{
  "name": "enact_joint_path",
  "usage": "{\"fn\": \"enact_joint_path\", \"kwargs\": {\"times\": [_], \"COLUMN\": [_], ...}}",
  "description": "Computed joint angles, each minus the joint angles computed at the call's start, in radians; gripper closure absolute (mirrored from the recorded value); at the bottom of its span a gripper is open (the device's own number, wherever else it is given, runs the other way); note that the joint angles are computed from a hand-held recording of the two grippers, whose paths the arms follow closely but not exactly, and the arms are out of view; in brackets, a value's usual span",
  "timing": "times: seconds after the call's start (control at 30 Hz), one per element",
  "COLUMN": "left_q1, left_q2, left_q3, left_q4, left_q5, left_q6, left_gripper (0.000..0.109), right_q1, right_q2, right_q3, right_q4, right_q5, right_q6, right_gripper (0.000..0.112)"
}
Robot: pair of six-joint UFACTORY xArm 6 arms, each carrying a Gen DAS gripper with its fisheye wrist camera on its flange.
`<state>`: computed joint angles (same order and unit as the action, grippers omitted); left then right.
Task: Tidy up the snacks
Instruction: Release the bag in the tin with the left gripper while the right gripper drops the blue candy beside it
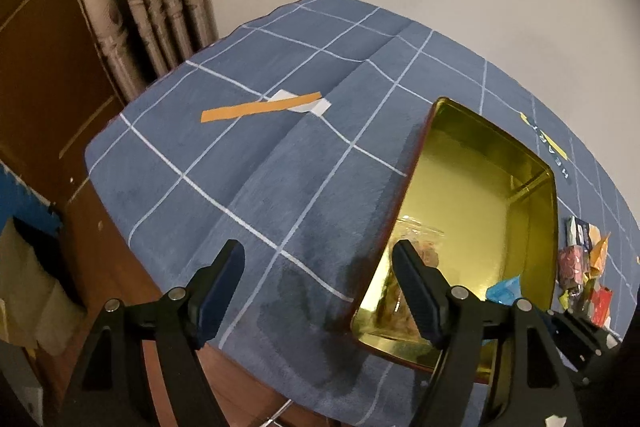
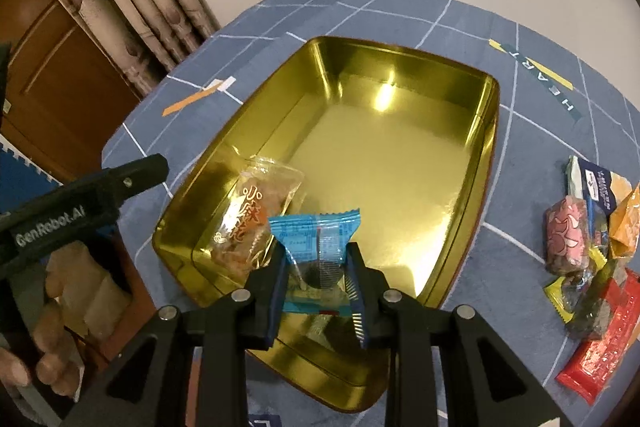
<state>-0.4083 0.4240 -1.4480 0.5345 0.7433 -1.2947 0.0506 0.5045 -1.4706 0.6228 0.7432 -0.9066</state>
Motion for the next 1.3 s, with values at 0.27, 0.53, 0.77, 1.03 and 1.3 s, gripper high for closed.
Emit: {"fn": "enact_joint_path", "kwargs": {"times": [0.27,0.53,0.77,1.03,1.3], "left_q1": [0.004,0.002,0.002,-0.004,-0.008], "left_q2": [0.005,0.015,0.017,0.021,0.024], "left_q3": [-0.004,-0.016,-0.019,-0.027,-0.033], "left_q4": [-0.031,-0.049,-0.053,-0.045,-0.037], "left_q5": [0.012,0.026,0.031,0.032,0.042], "left_q6": [0.005,0.025,0.033,0.036,0.031], "left_gripper": [0.035,0.035,0.035,0.035,0.035], "right_q1": [-0.001,0.003,0.000,-0.004,-0.059], "right_q2": [0.014,0.011,0.008,-0.018,-0.083], "right_q3": [-0.011,-0.006,-0.002,0.025,0.064], "right_q4": [-0.023,-0.032,-0.032,-0.011,0.070], "right_q5": [0.022,0.021,0.023,0.007,-0.007], "right_q6": [0.015,0.017,0.024,-0.004,-0.099], "right_gripper": [0.083,0.083,0.082,0.079,0.079]}}
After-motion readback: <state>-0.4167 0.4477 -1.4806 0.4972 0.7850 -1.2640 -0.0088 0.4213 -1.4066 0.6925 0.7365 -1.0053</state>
